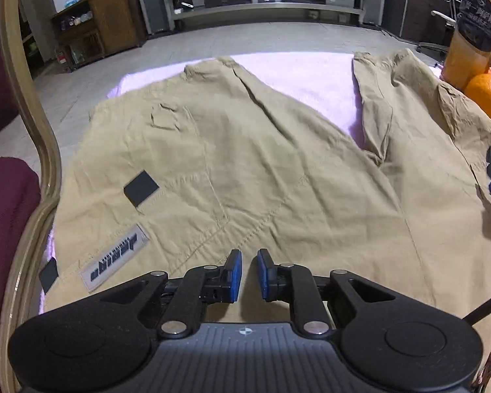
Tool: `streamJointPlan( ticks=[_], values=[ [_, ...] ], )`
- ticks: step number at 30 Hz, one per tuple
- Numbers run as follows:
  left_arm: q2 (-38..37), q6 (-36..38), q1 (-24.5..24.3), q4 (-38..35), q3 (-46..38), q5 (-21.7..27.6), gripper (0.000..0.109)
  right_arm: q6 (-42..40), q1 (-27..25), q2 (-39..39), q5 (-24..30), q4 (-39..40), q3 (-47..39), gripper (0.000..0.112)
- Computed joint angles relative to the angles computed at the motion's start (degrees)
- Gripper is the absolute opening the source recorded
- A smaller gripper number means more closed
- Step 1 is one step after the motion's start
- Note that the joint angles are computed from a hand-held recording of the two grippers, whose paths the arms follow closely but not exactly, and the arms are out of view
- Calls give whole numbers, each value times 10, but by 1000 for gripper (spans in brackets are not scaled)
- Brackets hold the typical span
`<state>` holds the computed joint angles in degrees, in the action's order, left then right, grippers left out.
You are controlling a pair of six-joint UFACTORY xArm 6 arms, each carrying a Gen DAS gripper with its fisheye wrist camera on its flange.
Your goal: Fold clothes
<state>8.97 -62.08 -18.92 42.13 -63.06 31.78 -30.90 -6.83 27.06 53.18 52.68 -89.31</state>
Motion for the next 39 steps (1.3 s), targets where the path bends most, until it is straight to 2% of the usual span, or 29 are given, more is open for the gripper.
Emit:
streamJointPlan(
  ticks=[2, 4, 6, 9, 12, 15, 20, 22, 26, 29, 33, 35, 39],
  values=[
    [-12, 16, 2, -27, 1, -43, 11, -19, -9, -4, 4, 37, -8, 27],
    [-18, 35, 1, -52, -4, -94, 11, -48, -20, -13, -3, 90, -12, 35],
    [-5, 59, -6, -55, -24, -136, 12, -76, -24, -24, -40, 133, -11, 47],
    [39, 149, -21, -115, -56, -172, 14, -71, -23, -17, -103, 124, -16, 49],
    [83, 237, -29, -181, -76, -168, 17, -4, -35, 18, -108, 74, -42, 49],
    [97, 290, -28, -218, -69, -171, 17, 74, -55, 65, -57, 30, -91, 49],
    [98, 332, -22, -293, -59, -182, 17, 162, -93, 144, 111, 48, -186, 49],
    [98, 326, -23, -292, -57, -185, 17, 160, -95, 149, 127, 64, -186, 49],
    [98, 306, -23, -273, -61, -178, 17, 104, -76, 124, 70, 108, -152, 45],
    [97, 305, -24, -279, -61, -177, 17, 7, -45, 79, 22, 120, -112, 44],
    [95, 288, -24, -264, -58, -178, 17, -87, -16, 37, 11, 166, -83, 44],
    [94, 281, -24, -257, -57, -179, 17, -78, -4, 39, -3, 156, -92, 44],
    [92, 280, -24, -259, -51, -184, 17, 5, 8, 84, -46, 91, -142, 44]
  ],
)
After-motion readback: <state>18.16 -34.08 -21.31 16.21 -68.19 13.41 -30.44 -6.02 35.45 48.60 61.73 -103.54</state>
